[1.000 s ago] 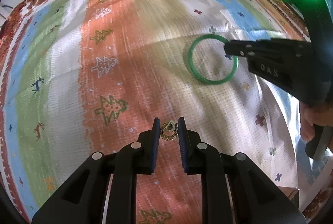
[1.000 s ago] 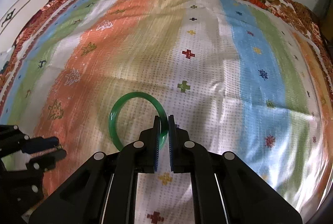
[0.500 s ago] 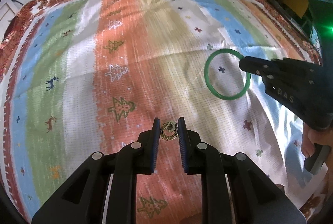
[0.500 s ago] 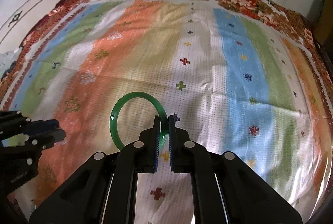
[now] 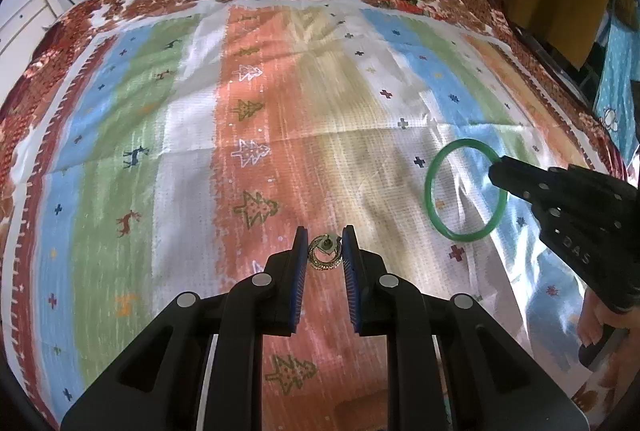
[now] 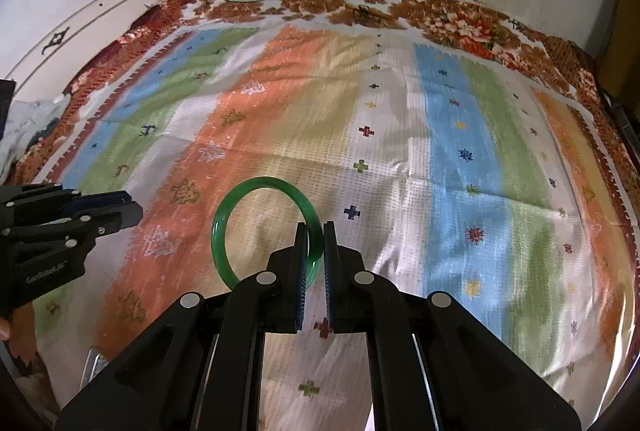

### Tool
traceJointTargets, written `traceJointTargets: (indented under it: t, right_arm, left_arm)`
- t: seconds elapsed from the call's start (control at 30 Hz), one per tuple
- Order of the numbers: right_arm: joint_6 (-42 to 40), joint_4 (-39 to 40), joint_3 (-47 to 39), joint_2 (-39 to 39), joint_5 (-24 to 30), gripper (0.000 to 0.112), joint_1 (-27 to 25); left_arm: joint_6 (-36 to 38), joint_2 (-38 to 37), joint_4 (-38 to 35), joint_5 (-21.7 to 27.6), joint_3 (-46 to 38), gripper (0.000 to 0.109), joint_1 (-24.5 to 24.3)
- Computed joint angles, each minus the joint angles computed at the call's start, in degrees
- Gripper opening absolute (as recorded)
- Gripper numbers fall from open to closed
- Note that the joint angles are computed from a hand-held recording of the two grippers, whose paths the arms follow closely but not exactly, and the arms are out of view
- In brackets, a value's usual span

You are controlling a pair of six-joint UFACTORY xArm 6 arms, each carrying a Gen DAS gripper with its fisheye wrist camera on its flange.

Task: Organize jewelry
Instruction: 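Carry green bangle into the tin and open right tool while left tool carries charm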

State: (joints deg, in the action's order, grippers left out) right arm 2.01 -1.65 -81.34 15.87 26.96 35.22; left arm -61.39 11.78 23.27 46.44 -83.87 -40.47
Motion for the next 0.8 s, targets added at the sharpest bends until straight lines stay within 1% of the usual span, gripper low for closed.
traceJointTargets:
  t: [0.17,0.27,0.63,0.73,0.8]
  right_arm:
    - [-0.92,0.58,4.23,-3.83,-2.19,0.008,0.61]
    - [-1.13,0.46,5.99,-5.47,-3.36,0.008,0.86]
    - [-2.46,1.8,12.15,-10.86,-6.04,0.008,1.66]
    - [-0.7,0.32,14.02,-12.39,-7.03,0.008,1.65]
    - [-1.08,0.97,15.01,-13.25,-7.29,0.008,1.73]
  left_arm:
    - [-3.45,-2.78,2.57,-1.15,2.59,0.017,-0.93]
    - [-4.83,-3.7,4.33,-0.57,3.21,0.017,-1.84]
    - [-7.67,-6.27,6.33,-0.74,5.83,0.017,-3.4]
    - [-8.05,-6.69,6.69,-0.76,6.24,0.017,-4.06]
    - [-8.23,-6.69,7.12,-0.11,6.12,0.017,-4.63]
